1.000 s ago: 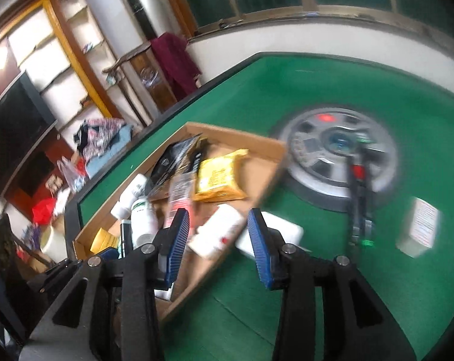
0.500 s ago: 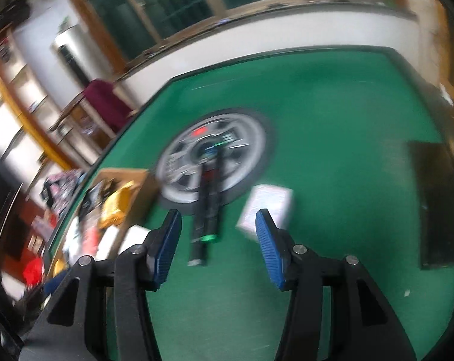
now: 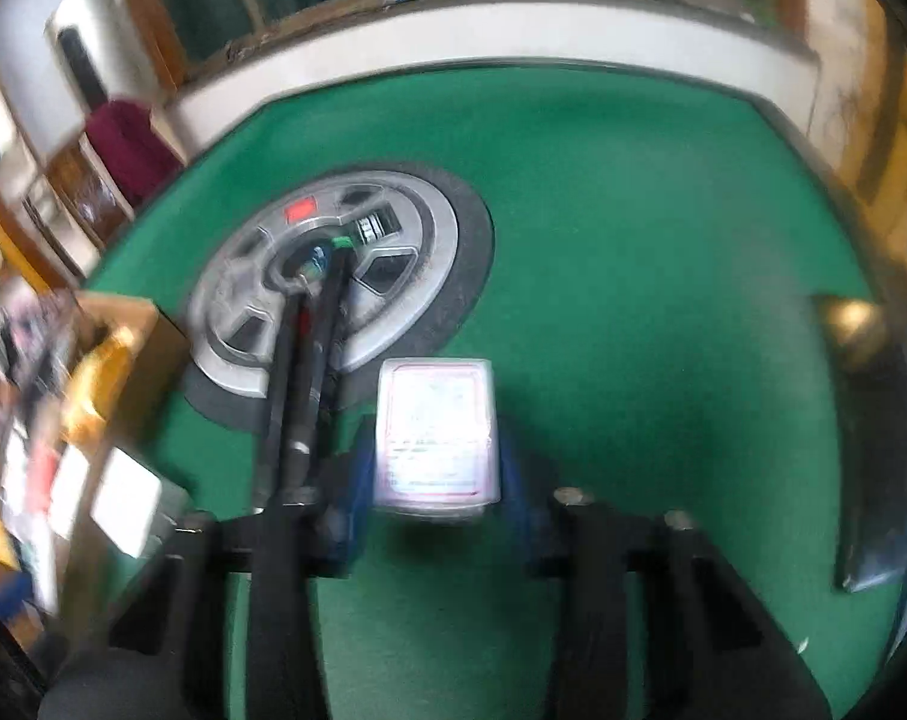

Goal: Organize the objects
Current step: 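Grasp another black marker with the left gripper while the right gripper grasps the small white box, then carry the marker with the left gripper while the right gripper carries the white box into the tray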

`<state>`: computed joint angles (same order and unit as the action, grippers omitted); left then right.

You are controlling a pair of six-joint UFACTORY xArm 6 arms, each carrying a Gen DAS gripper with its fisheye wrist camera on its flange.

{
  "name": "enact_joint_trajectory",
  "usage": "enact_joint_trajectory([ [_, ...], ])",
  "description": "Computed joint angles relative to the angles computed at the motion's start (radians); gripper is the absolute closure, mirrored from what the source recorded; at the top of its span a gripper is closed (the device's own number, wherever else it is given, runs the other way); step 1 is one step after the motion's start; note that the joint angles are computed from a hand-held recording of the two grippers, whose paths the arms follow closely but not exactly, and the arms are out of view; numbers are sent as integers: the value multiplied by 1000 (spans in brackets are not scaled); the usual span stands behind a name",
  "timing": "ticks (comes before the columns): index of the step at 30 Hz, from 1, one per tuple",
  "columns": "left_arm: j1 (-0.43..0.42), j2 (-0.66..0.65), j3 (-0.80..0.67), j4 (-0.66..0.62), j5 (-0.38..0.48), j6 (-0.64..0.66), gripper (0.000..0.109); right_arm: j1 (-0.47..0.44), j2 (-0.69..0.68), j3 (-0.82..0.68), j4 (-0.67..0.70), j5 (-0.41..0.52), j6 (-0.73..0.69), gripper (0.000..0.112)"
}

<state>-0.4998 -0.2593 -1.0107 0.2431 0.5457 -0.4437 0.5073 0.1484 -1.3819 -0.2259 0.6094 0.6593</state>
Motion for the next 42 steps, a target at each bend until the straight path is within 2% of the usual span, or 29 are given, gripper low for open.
enact_joint_trajectory([
  [1, 2, 14, -22, -61, 3, 62, 59, -10, -19, 21, 47, -10, -28, 81],
  [3, 10, 71, -109, -242, 60, 208, 59, -27, -68, 77, 98, -46, -60, 81],
  [6, 18, 181, -259, -450, 129, 342, 59, -36, -140, 150, 94, -81, -68, 81],
  [7, 16, 220, -308, -458, 151, 345, 59, -39, -176, 185, 86, -97, -75, 81],
  [10, -2, 384, -504, -369, 229, 263, 63, -56, -228, 254, 93, -159, -79, 81],
  [12, -5, 476, -617, -366, 280, 239, 80, -70, -234, 269, 123, -183, -84, 81],
  [16, -7, 620, -790, -316, 379, 161, 80, -84, -231, 274, 170, -198, -115, 81],
  [18, -4, 648, -815, -331, 398, 158, 79, -84, -238, 280, 181, -206, -118, 80],
  [19, -3, 651, -808, -332, 379, 150, 80, -85, -242, 281, 186, -209, -121, 80],
  [24, -19, 678, -846, -281, 384, 141, 80, -83, -252, 301, 186, -227, -110, 80],
  [25, -23, 670, -834, -277, 374, 144, 82, -83, -252, 302, 192, -227, -112, 80],
  [27, -20, 656, -809, -287, 359, 148, 92, -84, -253, 304, 194, -229, -116, 80],
  [28, -18, 657, -811, -285, 376, 143, 93, -83, -256, 306, 186, -231, -108, 80],
  [30, -14, 640, -767, -287, 339, 150, 94, -81, -258, 308, 176, -233, -100, 80],
  [33, -21, 647, -775, -254, 336, 124, 95, -75, -254, 306, 169, -234, -96, 80],
  [37, -45, 614, -701, -123, 254, 55, 97, -72, -252, 305, 186, -232, -121, 80],
  [40, -48, 556, -605, -171, 192, 60, 97, -75, -258, 309, 175, -237, -110, 80],
  [42, -56, 511, -539, -156, 156, 54, 97, -75, -256, 307, 177, -235, -112, 80],
])
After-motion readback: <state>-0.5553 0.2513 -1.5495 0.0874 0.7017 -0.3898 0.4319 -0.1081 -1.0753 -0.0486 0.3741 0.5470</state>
